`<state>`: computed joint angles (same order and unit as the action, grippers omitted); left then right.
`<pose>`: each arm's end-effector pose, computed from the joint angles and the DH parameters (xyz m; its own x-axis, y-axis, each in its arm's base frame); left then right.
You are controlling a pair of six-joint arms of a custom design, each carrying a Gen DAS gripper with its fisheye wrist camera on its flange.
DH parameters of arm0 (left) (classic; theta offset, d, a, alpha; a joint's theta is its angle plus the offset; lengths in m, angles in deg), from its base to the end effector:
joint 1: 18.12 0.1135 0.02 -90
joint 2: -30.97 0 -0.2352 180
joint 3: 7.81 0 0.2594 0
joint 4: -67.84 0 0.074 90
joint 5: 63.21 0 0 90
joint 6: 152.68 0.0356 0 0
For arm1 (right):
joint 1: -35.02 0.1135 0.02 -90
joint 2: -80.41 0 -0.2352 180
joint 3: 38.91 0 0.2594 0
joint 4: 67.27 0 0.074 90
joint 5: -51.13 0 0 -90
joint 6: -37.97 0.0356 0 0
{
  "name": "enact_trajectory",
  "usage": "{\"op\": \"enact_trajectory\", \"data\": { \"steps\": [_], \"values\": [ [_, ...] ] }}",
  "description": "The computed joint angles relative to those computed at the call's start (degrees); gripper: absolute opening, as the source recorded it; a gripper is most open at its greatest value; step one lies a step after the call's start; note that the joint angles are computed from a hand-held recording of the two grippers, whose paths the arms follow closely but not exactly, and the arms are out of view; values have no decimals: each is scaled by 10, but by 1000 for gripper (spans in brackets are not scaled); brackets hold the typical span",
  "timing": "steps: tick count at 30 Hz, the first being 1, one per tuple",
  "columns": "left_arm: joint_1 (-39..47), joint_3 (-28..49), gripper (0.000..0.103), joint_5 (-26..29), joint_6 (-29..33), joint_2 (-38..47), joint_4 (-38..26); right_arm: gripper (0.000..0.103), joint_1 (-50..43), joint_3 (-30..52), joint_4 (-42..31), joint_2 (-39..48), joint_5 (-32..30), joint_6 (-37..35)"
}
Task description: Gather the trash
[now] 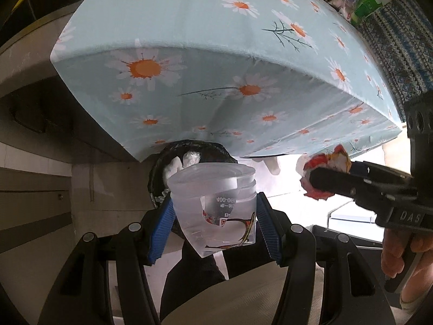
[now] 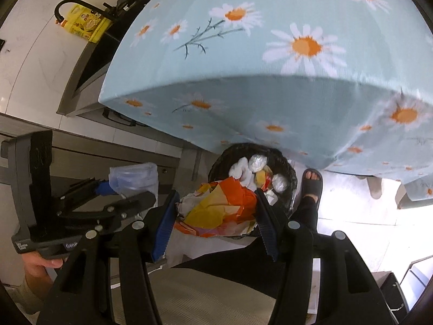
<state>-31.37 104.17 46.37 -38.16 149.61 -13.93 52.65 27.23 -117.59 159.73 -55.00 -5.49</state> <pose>0.3801 -0.1018 0.1823 -0.7919 0.5882 -0.1640 0.6084 0.7374 -0.2934 0.2612 0.0934 0.1886 -0.8836 0.4508 -0.1264 0.3377 0.8007 0.4949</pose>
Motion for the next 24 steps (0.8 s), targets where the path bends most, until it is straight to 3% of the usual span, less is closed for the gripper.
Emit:
{"op": "enact_trajectory", "data": {
  "steps": [6,10,24],
  "values": [
    [-9,20,59,-1,5,11,-11,60,-7,-25,27,-16,-19,30],
    [-9,34,74,-3,-6,19,-15,68,-28,-48,59,-28,-54,58],
    [-3,55,74,4,21,20,-44,68,-16,-20,17,-48,-19,69]
  ]
}}
